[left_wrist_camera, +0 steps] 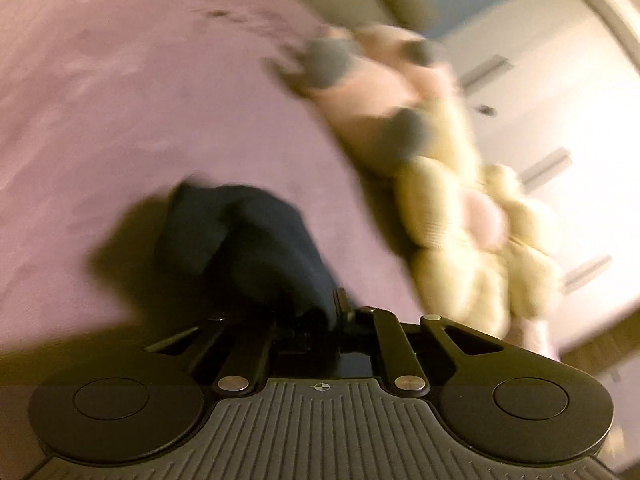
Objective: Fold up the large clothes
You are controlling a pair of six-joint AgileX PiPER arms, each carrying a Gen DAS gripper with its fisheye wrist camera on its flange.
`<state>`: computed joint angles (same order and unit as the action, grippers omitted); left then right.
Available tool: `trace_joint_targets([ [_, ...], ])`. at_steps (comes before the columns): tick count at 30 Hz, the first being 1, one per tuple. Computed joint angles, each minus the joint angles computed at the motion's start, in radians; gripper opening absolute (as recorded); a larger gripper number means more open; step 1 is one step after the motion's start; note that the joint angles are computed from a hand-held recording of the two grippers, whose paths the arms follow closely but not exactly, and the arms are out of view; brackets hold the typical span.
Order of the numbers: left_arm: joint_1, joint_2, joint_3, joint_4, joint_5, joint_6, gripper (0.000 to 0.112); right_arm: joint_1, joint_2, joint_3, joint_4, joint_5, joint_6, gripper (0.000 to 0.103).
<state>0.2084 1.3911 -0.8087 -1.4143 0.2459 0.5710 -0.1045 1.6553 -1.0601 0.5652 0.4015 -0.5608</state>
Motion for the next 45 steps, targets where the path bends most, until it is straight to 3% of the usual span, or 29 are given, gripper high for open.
trace_joint_targets([
  [2,-0.034,-0.028,-0.073,0.197,0.089,-0.152,0.011,-0.061,-0.036,0.003,0.133,0.070,-0.069,0.013],
  [3,-0.091,-0.044,-0.110,0.297,0.094,-0.250,0.010,-0.097,-0.073,0.032,0.216,0.087,-0.132,0.013],
  [6,-0.356,-0.023,-0.237,0.597,0.020,-0.530,0.010,-0.214,-0.216,0.136,0.368,0.120,-0.277,0.014],
  [8,-0.542,0.052,-0.327,0.797,-0.054,-0.721,0.010,-0.344,-0.294,0.176,0.424,0.207,-0.338,0.014],
  [10,-0.695,0.157,-0.427,0.997,-0.068,-0.880,0.011,-0.502,-0.349,0.194,0.453,0.320,-0.383,0.014],
  [12,-0.809,0.291,-0.580,1.197,0.007,-1.035,0.014,-0.640,-0.363,0.188,0.466,0.419,-0.416,0.014],
  [14,-0.902,0.421,-0.704,1.397,0.061,-1.235,0.029,-0.779,-0.362,0.174,0.450,0.511,-0.429,0.014],
  [17,-1.022,0.637,-0.949,1.673,0.270,-1.523,0.035,-0.917,-0.325,0.148,0.405,0.584,-0.457,0.015],
  [18,-1.052,0.693,-0.994,1.738,0.312,-1.593,0.043,-0.948,-0.306,0.137,0.391,0.604,-0.464,0.016],
  [21,-1.088,0.747,-1.015,1.819,0.328,-1.620,0.067,-1.005,-0.242,0.097,0.343,0.633,-0.463,0.016],
  [22,-1.095,0.736,-1.017,1.811,0.344,-1.593,0.081,-1.020,-0.224,0.083,0.327,0.641,-0.453,0.016],
  [24,-1.090,0.704,-1.018,1.740,0.380,-1.511,0.093,-1.033,-0.184,0.050,0.316,0.659,-0.422,0.016],
  [26,-1.102,0.602,-0.895,1.744,0.334,-1.511,0.095,-1.041,-0.157,0.025,0.335,0.681,-0.386,0.017],
  [28,-1.117,0.468,-0.718,1.840,0.261,-1.622,0.095,-1.060,-0.140,0.016,0.382,0.724,-0.388,0.026],
  [29,-1.120,0.398,-0.624,1.919,0.236,-1.705,0.095,-1.063,-0.136,0.016,0.405,0.745,-0.388,0.036],
  [31,-1.121,0.307,-0.512,2.060,0.244,-1.873,0.096,-1.051,-0.122,0.016,0.443,0.780,-0.372,0.045],
  [33,-1.111,0.240,-0.431,2.116,0.302,-1.957,0.096,-1.028,-0.094,0.013,0.475,0.814,-0.345,0.058],
  [38,-1.045,0.179,-0.322,2.112,0.350,-1.993,0.096,-0.902,-0.058,0.025,0.492,0.729,-0.247,0.059],
  [41,-1.005,0.193,-0.310,2.131,0.331,-2.001,0.096,-0.828,-0.068,0.035,0.481,0.651,-0.206,0.057],
  [44,-0.980,0.241,-0.342,2.113,0.347,-1.979,0.096,-0.764,-0.060,0.012,0.455,0.609,-0.175,0.021],
  [45,-0.974,0.244,-0.339,2.111,0.343,-1.974,0.096,-0.740,-0.066,-0.004,0.419,0.594,-0.155,0.014],
])
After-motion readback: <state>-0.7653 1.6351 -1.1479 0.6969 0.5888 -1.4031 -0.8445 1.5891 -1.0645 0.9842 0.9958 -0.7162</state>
